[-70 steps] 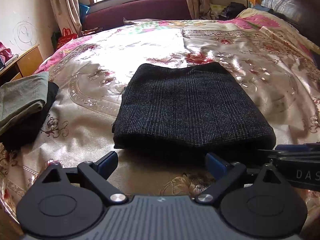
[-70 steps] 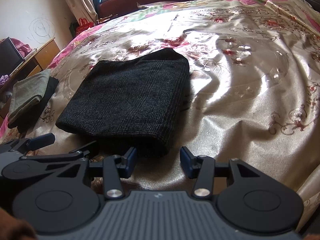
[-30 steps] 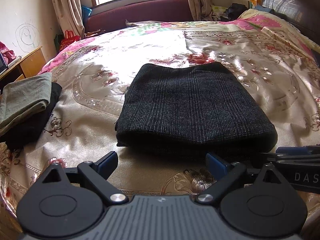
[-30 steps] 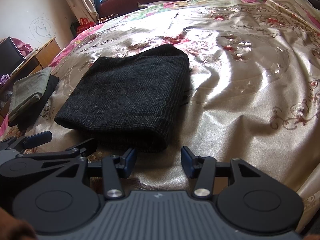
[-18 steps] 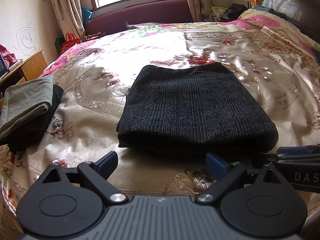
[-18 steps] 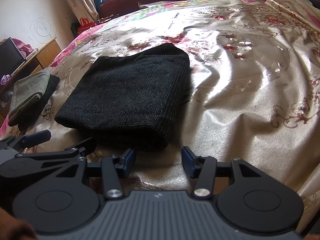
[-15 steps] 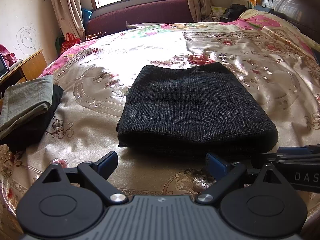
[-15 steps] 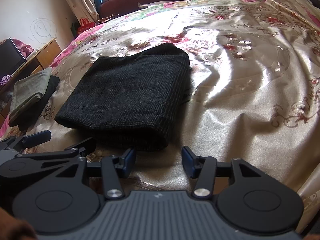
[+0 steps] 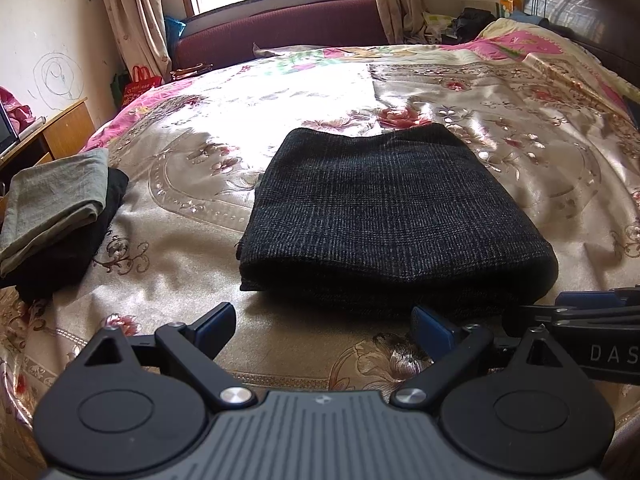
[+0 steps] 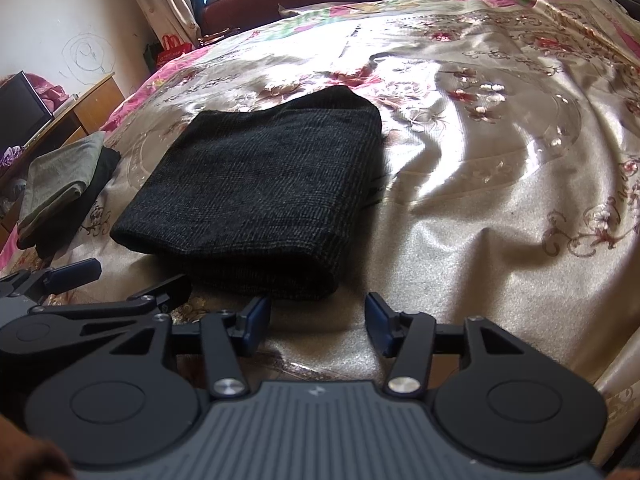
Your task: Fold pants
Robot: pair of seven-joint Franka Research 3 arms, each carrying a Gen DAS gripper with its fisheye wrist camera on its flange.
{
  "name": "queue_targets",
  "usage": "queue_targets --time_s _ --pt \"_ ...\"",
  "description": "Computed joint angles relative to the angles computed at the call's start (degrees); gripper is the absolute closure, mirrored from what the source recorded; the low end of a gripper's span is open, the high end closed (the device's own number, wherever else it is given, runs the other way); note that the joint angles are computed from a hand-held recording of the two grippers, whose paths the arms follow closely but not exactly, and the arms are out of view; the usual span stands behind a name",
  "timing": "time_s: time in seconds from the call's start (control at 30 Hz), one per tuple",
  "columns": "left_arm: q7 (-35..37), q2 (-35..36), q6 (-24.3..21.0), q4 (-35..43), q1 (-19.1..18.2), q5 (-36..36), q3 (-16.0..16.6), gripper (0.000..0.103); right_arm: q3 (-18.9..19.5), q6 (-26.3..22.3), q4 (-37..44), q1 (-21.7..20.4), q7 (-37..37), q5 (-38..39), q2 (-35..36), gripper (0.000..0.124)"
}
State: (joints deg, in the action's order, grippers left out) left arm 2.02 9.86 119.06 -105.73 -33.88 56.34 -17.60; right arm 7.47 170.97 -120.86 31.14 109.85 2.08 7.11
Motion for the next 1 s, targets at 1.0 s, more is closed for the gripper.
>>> queue_targets --time_s 1.0 --pt "-0.78 -0.36 -0.38 -0.53 0.02 -0.02 -0.2 0.0 -0.38 -0.03 -0.1 0.47 1.03 -2.25 0.06 0.067"
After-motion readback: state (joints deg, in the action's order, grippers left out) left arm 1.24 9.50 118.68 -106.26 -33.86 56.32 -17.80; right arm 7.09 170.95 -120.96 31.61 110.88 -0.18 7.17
